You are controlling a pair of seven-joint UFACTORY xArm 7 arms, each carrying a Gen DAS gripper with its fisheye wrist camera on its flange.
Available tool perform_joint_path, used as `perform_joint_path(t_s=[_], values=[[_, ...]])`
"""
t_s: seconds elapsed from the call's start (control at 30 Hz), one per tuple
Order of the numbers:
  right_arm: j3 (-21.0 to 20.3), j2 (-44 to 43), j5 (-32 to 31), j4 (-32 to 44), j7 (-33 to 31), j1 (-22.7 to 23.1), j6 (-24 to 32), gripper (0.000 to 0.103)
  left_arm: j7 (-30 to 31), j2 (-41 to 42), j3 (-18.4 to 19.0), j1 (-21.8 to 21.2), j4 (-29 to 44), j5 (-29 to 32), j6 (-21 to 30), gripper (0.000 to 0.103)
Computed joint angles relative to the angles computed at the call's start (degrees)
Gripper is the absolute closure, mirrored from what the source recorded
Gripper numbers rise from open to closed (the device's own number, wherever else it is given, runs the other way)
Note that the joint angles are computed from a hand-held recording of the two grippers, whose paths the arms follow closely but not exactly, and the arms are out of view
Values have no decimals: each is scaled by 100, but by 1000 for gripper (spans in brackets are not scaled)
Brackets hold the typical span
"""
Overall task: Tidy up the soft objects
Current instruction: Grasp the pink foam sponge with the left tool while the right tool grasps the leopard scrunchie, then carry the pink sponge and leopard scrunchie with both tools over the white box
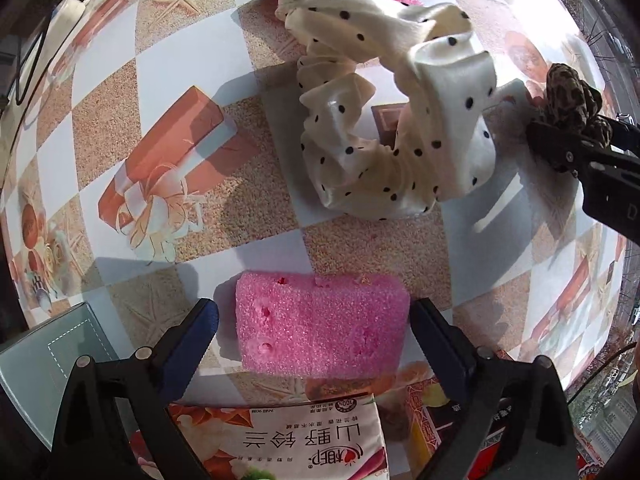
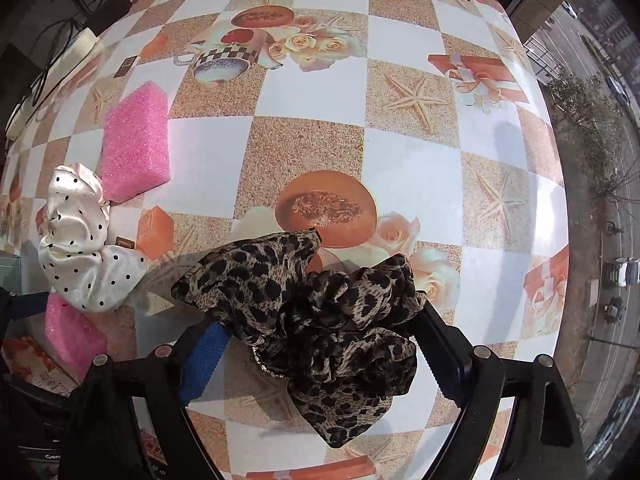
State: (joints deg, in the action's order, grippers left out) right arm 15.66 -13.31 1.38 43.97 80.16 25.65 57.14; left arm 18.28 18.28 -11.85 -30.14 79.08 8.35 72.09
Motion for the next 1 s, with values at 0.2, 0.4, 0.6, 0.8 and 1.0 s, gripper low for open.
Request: perform_joint_path(t_s=[0.2, 0.4, 0.6, 0.8, 1.0], values=[[-16, -471, 178, -307, 356, -46, -157, 60, 309, -374, -13, 157, -261, -198, -324, 30], [140, -1140, 471, -627, 786, 38, -214, 60, 472, -752, 16, 374, -391, -505, -532, 30], [379, -1640, 607, -612, 1372, 126, -20, 60, 889, -1383, 41, 581, -643, -767, -706, 30], [709, -1805, 450, -94, 2132, 141, 464, 60, 1208, -1937, 90, 732, -770, -1032, -606, 30], [975, -1537, 102, 561, 2754, 72, 716, 60, 1586, -2431, 189, 879, -972, -1312, -437, 30]])
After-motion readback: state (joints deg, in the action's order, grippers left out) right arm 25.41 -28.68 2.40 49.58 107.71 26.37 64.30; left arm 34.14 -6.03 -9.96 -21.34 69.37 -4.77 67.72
